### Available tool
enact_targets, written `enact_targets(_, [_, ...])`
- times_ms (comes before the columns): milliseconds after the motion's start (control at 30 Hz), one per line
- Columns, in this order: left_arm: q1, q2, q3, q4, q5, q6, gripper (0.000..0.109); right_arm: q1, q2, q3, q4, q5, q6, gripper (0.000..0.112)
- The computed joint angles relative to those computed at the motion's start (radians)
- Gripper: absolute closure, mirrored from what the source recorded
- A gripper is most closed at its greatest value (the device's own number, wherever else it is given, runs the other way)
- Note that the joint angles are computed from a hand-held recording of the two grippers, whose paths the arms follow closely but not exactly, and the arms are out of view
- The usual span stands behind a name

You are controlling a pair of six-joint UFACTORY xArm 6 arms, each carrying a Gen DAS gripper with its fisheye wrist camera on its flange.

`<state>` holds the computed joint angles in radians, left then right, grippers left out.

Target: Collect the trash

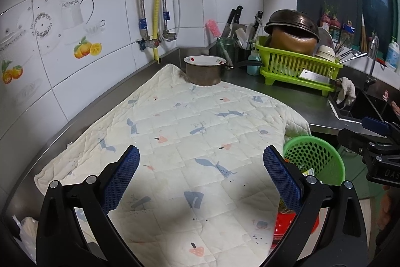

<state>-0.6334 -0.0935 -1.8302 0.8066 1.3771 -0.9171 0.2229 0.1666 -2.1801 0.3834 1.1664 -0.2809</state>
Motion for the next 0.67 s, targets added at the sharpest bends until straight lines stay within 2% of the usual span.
enact_targets(667, [0.002, -0.008, 0.009, -0.005, 0.004, -0.009, 0.011, 0.000, -0.004, 0.001, -0.001, 0.002, 0.000, 0.019])
